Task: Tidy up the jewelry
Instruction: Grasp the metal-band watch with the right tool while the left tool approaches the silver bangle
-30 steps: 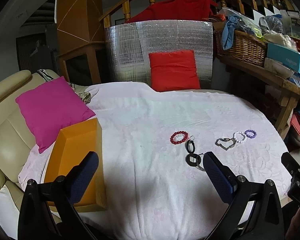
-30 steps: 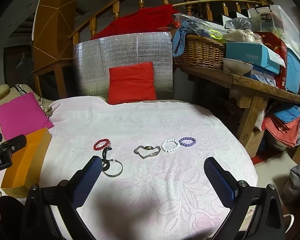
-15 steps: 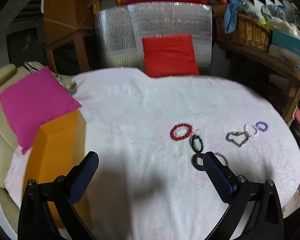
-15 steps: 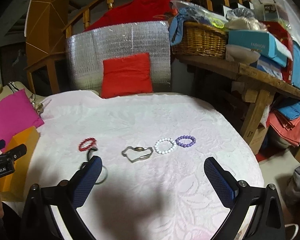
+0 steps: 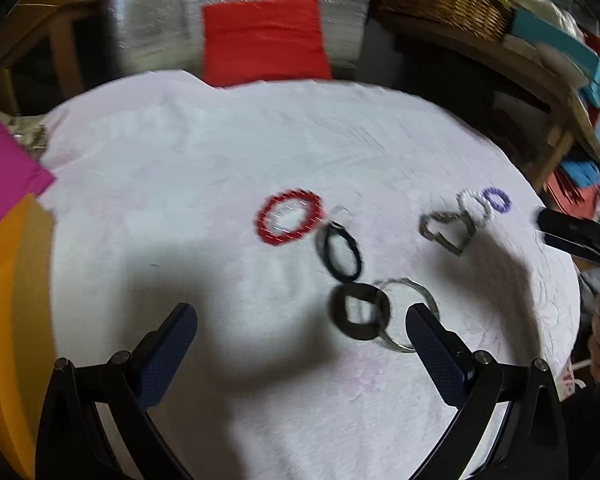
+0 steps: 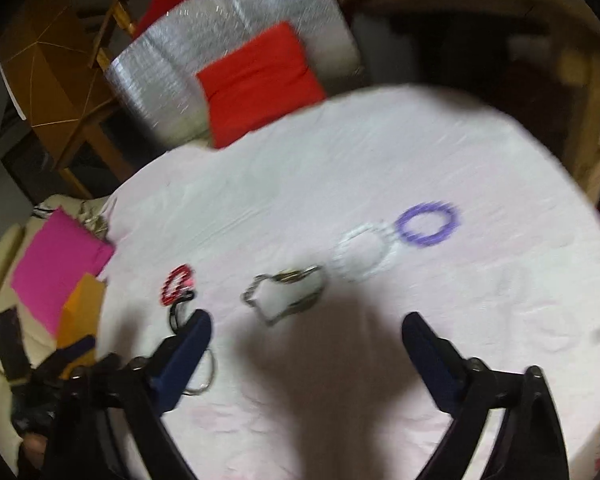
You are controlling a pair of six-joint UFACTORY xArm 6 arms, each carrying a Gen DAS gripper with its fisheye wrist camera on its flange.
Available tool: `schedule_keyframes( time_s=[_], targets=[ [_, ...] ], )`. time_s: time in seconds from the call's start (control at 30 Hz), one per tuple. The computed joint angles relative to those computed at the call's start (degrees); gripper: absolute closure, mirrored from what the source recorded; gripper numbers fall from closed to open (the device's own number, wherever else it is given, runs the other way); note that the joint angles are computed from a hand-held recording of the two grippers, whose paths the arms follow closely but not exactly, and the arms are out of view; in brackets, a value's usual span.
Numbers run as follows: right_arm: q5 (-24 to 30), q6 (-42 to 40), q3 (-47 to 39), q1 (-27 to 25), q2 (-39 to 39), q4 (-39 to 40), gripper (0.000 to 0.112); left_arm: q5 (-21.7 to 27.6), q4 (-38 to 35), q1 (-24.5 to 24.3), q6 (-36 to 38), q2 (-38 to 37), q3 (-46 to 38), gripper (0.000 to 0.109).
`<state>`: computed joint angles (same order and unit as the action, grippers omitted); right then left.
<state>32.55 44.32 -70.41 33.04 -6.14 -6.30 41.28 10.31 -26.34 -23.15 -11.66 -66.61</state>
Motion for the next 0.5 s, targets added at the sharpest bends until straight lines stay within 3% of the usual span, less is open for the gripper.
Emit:
schedule_keyframes(
  time_s=[0.13, 0.27, 0.4, 0.5],
  targets=[
    [5.77, -3.42, -7.76, -0.43, 7.77, 6.56, 0.034, 0.45, -3.73, 0.57, 4.24, 2.2, -1.22, 0.006],
    [8.9, -1.04, -11.66, -0.93, 11.88, 4.51, 0.041, 0.54, -8.35, 1.04, 8.67, 3.74, -1.93, 0.008],
    [10.83, 2.42, -14.88, -1.22, 15.08, 2.76, 0.057, 1.6, -13.49, 0.93, 13.55, 5.94, -3.36, 0.027],
    [12.85, 4.31, -17.84, -0.42, 17.44, -1.87, 0.072, 1.34, -14.76, 0.04, 16.15, 6.38, -3.35, 0.035]
  ],
)
